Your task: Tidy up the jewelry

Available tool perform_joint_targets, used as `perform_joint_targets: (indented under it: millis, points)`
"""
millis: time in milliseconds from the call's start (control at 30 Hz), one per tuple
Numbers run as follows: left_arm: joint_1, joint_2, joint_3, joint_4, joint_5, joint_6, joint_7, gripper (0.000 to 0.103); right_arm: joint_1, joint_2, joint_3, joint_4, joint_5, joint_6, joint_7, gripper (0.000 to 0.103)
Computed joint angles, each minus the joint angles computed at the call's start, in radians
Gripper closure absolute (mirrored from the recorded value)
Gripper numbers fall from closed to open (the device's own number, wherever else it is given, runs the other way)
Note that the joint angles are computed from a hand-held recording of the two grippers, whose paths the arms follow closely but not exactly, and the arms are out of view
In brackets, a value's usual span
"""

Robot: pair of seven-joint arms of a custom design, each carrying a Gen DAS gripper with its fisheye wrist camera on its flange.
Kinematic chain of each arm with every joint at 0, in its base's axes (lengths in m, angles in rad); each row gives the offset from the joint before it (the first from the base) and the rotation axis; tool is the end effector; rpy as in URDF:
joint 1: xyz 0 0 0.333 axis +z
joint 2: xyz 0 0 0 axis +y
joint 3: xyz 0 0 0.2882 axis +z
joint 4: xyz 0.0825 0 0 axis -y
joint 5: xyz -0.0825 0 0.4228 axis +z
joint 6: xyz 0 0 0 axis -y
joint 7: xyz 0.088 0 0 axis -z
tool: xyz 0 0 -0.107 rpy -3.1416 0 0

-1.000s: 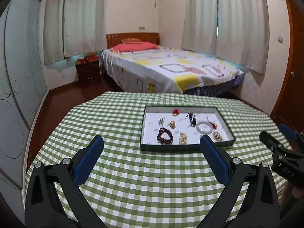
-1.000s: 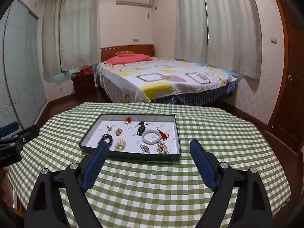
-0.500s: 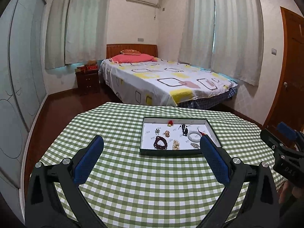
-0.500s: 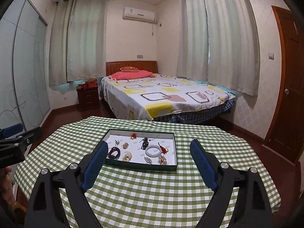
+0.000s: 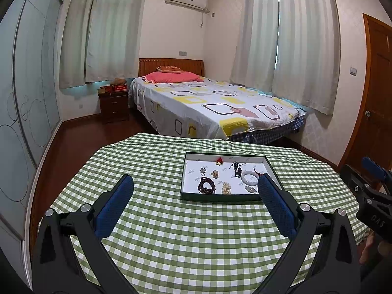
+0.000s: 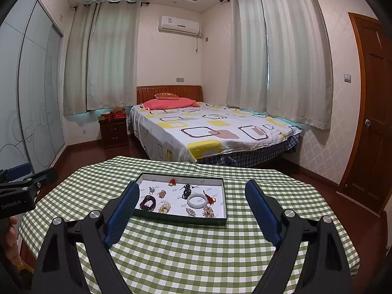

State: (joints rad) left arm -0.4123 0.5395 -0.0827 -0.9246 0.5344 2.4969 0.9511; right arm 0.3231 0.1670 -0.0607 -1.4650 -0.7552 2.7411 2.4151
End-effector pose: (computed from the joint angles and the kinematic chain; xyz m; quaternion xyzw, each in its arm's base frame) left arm 0.6847 -0.3459 0.6858 -0.5732 0.6258 -0.4139 0.3293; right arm 0.6588 0.2091 0.6803 -0.5641 0.5918 -0.4090 0.4054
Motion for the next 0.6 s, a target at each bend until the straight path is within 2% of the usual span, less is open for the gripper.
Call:
perform_joint_targets:
  millis: [600]
  points:
    - [0.001,0.004,0.002,0.003,-0.003,-0.003,0.001,0.004,0.002,0.001,-0.002,0.001,-0.006,0.0,0.008,0.018]
